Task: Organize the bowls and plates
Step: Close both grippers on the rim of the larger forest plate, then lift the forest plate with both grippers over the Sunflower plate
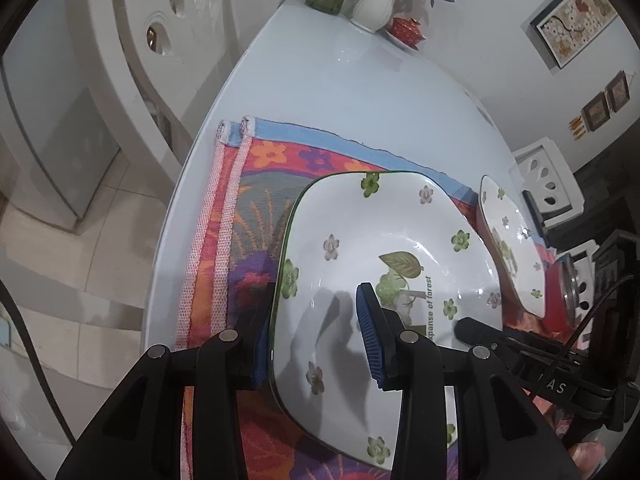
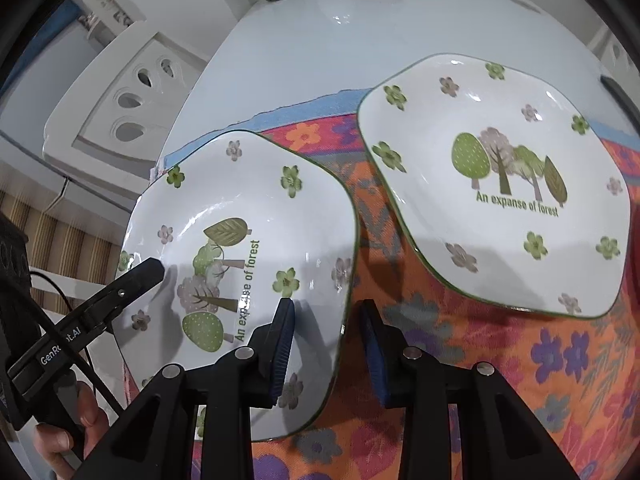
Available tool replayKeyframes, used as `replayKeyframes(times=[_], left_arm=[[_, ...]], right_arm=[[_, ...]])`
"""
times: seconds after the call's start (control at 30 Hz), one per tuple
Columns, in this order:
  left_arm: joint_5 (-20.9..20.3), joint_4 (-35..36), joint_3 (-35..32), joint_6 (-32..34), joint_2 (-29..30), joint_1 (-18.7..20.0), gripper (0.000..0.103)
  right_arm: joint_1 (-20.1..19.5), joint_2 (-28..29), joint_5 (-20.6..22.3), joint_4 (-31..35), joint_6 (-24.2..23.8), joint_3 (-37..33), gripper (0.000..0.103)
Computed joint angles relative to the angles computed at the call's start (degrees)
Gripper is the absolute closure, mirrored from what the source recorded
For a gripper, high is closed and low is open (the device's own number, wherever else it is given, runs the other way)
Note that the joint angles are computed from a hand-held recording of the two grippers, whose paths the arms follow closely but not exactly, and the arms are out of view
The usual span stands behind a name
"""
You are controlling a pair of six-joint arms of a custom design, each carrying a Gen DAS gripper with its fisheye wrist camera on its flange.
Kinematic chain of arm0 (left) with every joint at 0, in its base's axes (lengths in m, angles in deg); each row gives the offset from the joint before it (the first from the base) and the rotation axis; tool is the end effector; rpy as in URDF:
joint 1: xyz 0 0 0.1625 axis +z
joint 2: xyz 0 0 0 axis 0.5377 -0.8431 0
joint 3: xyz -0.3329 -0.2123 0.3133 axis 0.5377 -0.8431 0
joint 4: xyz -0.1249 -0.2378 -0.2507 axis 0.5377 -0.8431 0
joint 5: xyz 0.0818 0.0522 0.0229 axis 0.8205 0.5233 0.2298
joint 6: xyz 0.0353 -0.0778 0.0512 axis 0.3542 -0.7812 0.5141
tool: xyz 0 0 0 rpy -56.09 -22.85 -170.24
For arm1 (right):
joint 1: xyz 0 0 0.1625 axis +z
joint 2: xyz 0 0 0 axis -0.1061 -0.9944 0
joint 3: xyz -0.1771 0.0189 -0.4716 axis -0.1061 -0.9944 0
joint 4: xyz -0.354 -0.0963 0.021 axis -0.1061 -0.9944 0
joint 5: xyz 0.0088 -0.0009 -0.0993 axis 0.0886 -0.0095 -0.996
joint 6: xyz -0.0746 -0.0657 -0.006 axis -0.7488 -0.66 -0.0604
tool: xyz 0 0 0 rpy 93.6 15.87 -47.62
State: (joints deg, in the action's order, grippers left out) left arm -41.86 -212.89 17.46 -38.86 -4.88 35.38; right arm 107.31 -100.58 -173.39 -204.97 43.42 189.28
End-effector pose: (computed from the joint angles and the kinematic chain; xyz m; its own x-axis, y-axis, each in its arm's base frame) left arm -0.0953 -0.6633 0.1301 -0.8358 0.4643 -0.2930 0.5052 0.8594 -0.0789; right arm 0.1798 -0.5555 0.0486 -0.7951 0.4451 0.4119 0.1516 0.8035 -0.5757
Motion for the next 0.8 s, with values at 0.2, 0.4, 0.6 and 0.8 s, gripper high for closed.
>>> replayKeyframes(times=[0.2, 0.4, 0.6, 0.8], left_arm=[[2.95, -2.8, 2.24, 3.53, -0.66, -1.15, 0.069], [3.46, -5.78, 5.28, 4.5, -2.84, -1.6, 0.069], [4.26, -8.6, 8.92, 6.96, -5.54, -2.84, 0.069], [2.81, -12.62, 13.67, 6.94, -9.87, -4.63, 0.069]], right_arm=[[2.25, 2.19, -5.83, 3.88, -6.24, -4.15, 0.074], [3.88, 2.27, -6.69, 2.27, -9.81, -3.02, 0.074], [5.06, 1.85, -4.39, -1.14, -9.25, 0.53, 0.074], [9.16, 1.19, -6.0, -4.4, -9.55, 3.21, 0.074]])
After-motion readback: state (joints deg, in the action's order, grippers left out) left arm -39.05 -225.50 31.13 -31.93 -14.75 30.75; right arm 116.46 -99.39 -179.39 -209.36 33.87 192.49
